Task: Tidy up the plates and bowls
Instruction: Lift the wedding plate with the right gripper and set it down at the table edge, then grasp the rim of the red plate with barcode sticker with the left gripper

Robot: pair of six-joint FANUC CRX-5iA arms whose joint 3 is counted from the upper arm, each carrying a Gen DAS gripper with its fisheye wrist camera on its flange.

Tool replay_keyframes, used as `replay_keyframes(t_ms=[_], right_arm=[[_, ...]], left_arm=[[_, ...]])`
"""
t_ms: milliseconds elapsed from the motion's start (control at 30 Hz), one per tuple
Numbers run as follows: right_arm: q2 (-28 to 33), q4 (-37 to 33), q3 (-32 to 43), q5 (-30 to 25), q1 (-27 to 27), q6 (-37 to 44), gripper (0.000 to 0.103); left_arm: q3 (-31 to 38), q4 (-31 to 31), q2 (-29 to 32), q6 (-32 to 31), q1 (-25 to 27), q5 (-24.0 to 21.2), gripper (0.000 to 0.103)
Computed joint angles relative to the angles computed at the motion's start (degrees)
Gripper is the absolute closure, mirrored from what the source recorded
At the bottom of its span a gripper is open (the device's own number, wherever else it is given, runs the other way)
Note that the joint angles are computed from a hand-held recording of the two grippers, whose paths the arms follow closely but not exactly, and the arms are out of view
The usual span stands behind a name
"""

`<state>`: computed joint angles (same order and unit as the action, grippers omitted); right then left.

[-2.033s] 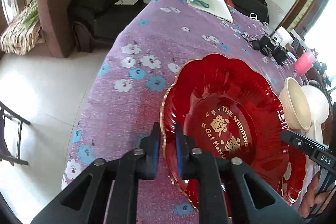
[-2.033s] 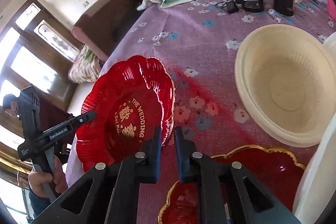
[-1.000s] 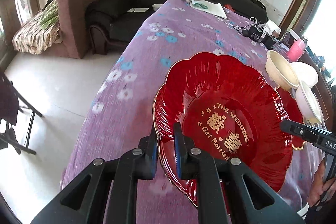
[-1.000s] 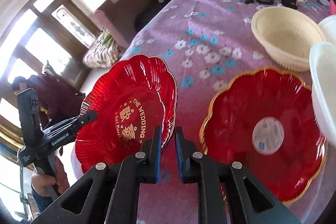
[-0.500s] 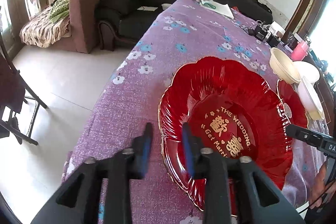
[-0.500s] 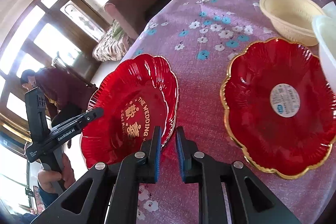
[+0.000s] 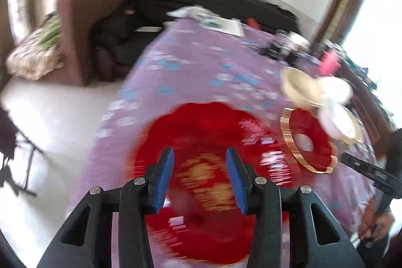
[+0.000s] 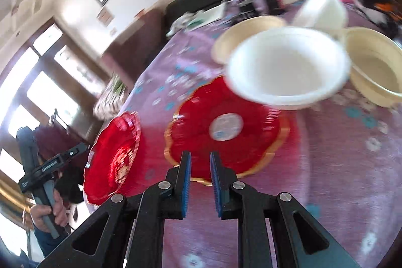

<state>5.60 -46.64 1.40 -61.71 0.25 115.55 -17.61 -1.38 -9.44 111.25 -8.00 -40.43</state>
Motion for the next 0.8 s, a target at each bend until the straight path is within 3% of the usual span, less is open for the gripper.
replay_keyframes(t_ms=[67, 133, 300, 467, 533, 733, 800], right_arm=[[0.51, -0.64, 0.21, 0.08, -1.96, -0.54, 0.086], [1.17, -0.81, 0.52, 0.10, -3.25, -1.28, 0.086], [2.29, -1.41, 0.73, -0.92, -5.20, -2.99, 0.086], [3.46, -1.98, 1.44, -1.93, -6.33, -3.13, 0.086], [3.66, -2.50, 1.53, -2.37, -6.60, -2.63, 0.086], [4.82, -1.69, 2.56, -1.70, -5.51, -3.45, 0.086], [5.52, -1.35, 3.16, -1.77, -5.07, -3.82, 0.086]], left_arm=[[2.37, 4.44, 3.62, -4.79, -1.57, 0.64, 0.060], [6.35, 5.04, 7.73, -6.06, -3.86, -0.30, 0.058], [19.91, 2.60, 19.73, -3.94, -8.49, -7.47, 0.054], [30.36, 1.82, 29.28, -2.54, -9.25, -15.52, 0.053], [32.48, 3.30, 31.59, -3.14, -8.90, -17.34, 0.053], [37.80, -0.41, 35.23, -0.28, -9.69, -20.24, 0.054], [38.41, 0.48, 36.19, -1.67, -9.74, -20.59, 0.067]])
